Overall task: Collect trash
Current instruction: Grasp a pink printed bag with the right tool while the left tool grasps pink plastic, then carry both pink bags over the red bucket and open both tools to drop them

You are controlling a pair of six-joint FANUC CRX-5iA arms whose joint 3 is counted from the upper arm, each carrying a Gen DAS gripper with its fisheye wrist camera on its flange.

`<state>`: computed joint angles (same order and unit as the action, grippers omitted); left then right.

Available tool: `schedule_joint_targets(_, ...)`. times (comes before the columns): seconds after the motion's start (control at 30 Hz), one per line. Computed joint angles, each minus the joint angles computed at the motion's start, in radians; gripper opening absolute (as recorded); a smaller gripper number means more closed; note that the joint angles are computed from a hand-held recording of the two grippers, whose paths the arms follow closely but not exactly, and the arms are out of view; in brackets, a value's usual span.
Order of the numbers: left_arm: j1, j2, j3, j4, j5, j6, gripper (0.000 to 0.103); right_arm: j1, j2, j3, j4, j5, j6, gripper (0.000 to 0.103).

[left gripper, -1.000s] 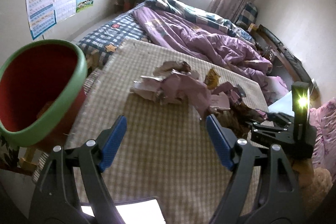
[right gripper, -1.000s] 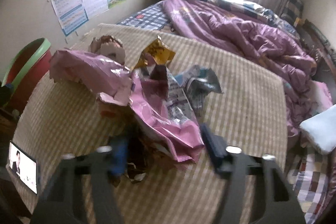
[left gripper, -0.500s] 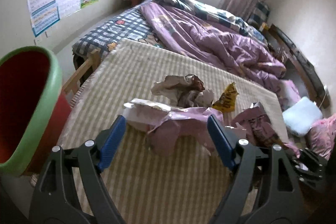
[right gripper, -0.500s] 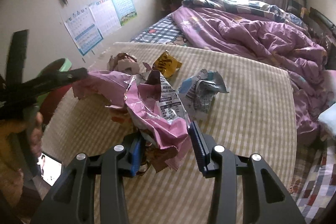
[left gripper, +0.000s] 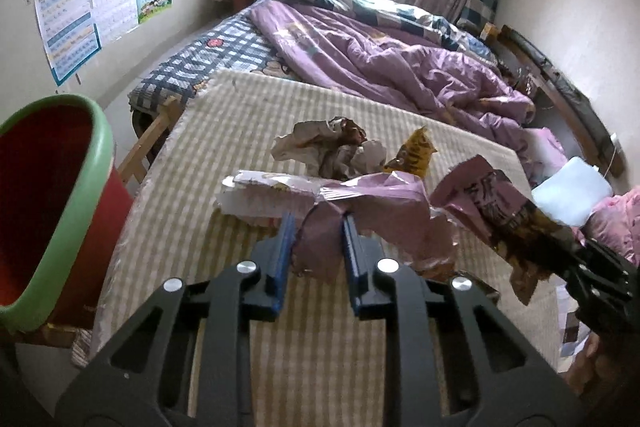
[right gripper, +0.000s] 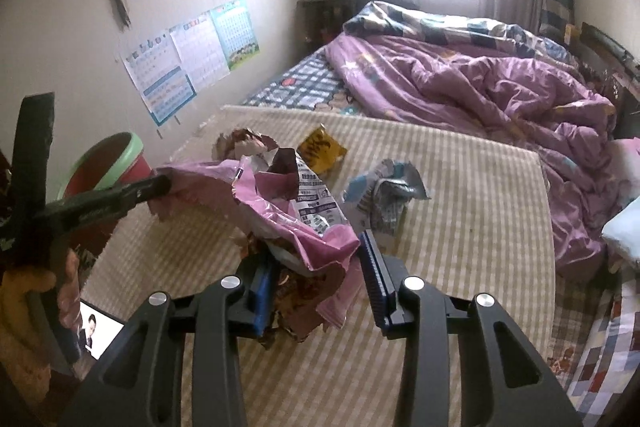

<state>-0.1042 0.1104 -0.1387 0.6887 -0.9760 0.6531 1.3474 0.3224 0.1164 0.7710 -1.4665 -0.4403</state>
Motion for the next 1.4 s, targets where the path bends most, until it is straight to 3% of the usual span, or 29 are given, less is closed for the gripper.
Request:
schedule_joint_targets(0.33,0.082,-0.086,-0.073,0.111,-0.001,-0.039,0.023,0.016,0.016,0.014,0.060,-0.028,-0.066,0.037)
schedule_joint_targets(0.5,0.110,-0.106,-0.085,0.128,0.017,-0.045,0.023,0.021,0.041,0.042,0.101,-0.056,-0.083,0.037)
schedule_joint_targets(0.7,0.125,-0.124,-0.097,0.117,0.035,-0.042,0.023,0.013,0.057,0.059,0.117,-0.015,-0.087,0.037)
schedule_joint_targets(0.97,0.145,-0.138,-0.112,0.130,0.049,-0.072,0.023,-0.008,0.103,0.125,0.126,0.033,-0.032,0.037)
schedule_joint_targets(1.2,0.169,-0.129,-0.112,0.144,0.043,-0.092,0.023,-0.025,0.173,0.236,0.088,0.018,0.068,0.035)
schedule_joint_targets(1.3,0.183,-0.123,-0.109,0.149,0.036,-0.102,0.023,-0.041,0.164,0.236,0.011,0.073,0.095,0.040)
schedule_joint_targets(1.33,0.189,-0.120,-0.107,0.147,0.029,-0.104,0.023,-0.046,0.163,0.238,-0.018,0.086,0.104,0.046)
schedule_joint_targets(1.37,0.194,-0.113,-0.101,0.143,0.022,-0.102,0.023,-0.053,0.162,0.239,-0.053,0.109,0.120,0.061)
schedule_joint_targets(1.4,0.198,-0.108,-0.097,0.143,0.017,-0.102,0.023,-0.057,0.161,0.237,-0.076,0.121,0.134,0.067)
